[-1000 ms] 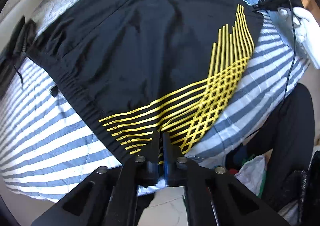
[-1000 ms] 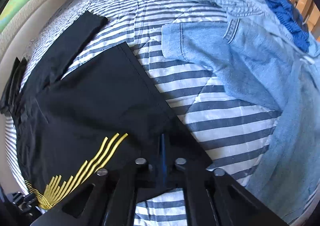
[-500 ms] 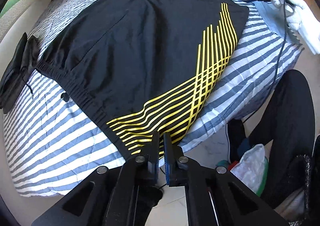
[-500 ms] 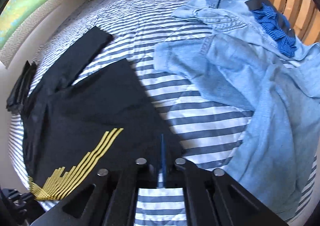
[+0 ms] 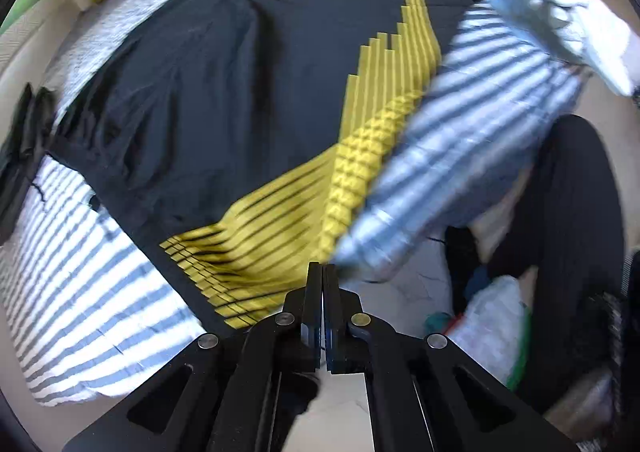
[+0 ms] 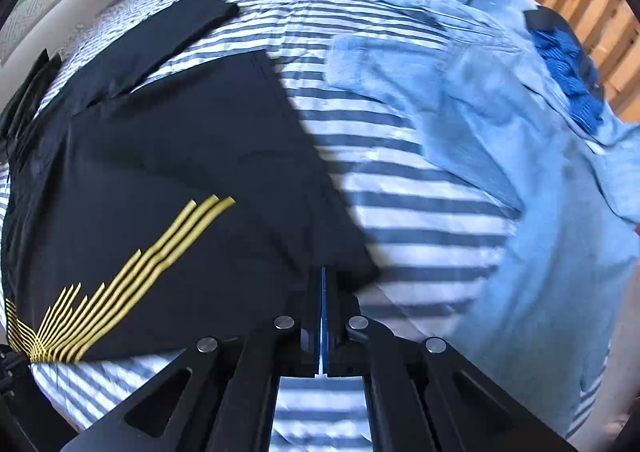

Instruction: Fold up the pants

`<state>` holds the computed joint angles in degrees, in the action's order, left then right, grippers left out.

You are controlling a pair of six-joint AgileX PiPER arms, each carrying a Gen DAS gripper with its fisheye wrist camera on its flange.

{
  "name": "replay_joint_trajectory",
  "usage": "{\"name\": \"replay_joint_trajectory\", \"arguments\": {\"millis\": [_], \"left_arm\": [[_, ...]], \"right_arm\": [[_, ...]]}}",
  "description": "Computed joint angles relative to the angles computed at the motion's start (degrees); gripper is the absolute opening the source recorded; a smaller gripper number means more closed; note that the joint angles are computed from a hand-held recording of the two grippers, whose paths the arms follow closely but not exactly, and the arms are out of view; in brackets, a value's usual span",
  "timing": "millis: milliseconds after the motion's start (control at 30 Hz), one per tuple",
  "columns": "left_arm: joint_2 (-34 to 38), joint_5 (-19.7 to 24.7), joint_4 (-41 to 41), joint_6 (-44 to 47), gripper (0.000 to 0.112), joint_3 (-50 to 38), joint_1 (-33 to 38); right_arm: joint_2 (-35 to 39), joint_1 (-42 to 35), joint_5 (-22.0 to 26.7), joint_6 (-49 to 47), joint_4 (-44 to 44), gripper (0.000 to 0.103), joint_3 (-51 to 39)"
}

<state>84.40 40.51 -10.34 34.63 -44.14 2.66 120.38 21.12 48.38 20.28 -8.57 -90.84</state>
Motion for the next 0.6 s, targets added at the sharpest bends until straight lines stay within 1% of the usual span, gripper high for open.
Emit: {"name": "replay_joint_trajectory", "arguments": {"millis": [33,67,100,133,167,200,233,267,300,367,400,467,500,533,600], "left_arm": [[-1.0,1.3,-1.0,1.5,0.000,0.1,0.2],[-1.8,1.9,-0.5,1.1,0.001,0.0,0.0],[-2.0,2.9,-0.9,1.1,0.001,-0.8,0.4],[-1.4,4.3,-2.4,1.5,0.002,-2.6,1.4],[-0.8,4.5,-3.1,1.1,0.003,-4.0,1.8],[0.1,4.2,-3.2,0.2,0.004,-5.5,2.1],[1.6,3.7,-2.7,-1.5,0.004,-7.4,1.9],[3.5,3.7,-2.9,-2.8,0.006,-9.6,1.8],[5.7,3.9,-3.5,-3.9,0.012,-11.9,1.7],[9.5,1.1,-0.6,-9.3,0.017,-15.0,0.3],[11.2,-0.2,1.0,-11.7,0.018,-16.2,-0.6],[14.5,0.1,1.4,-13.2,0.018,-18.3,-1.6],[16.2,0.9,0.6,-12.7,0.018,-18.8,-1.8],[17.2,1.8,-0.3,-11.6,0.018,-19.1,-1.8],[14.5,-0.6,0.0,-10.1,0.017,-14.9,-3.4]], "right_arm": [[-1.2,-0.4,-0.8,0.8,-1.2,0.000,1.4],[-2.5,-1.0,-2.5,-0.6,-0.1,0.000,2.8],[-3.6,-1.4,-4.0,-3.1,3.2,0.002,3.8],[-4.1,-2.3,-4.5,-7.6,8.7,0.004,3.9],[-3.9,-2.0,-4.5,-10.0,12.0,0.004,2.9],[-2.9,-1.1,-4.2,-10.4,12.9,0.005,1.0],[-1.3,0.1,-3.6,-10.0,12.6,0.006,-1.7],[0.8,0.8,-2.6,-10.8,13.3,0.009,-4.6],[3.6,1.7,-0.8,-11.6,14.5,0.015,-8.7],[8.5,3.1,1.6,-12.2,15.3,0.022,-15.5],[11.2,4.0,3.0,-11.3,13.8,0.022,-19.4],[14.9,5.3,6.5,-9.6,10.9,0.023,-24.7],[16.0,5.4,7.9,-9.9,10.4,0.023,-25.5],[15.5,5.4,7.7,-10.9,10.6,0.023,-24.1],[12.1,5.2,5.0,-14.1,10.3,0.023,-17.5]]}}
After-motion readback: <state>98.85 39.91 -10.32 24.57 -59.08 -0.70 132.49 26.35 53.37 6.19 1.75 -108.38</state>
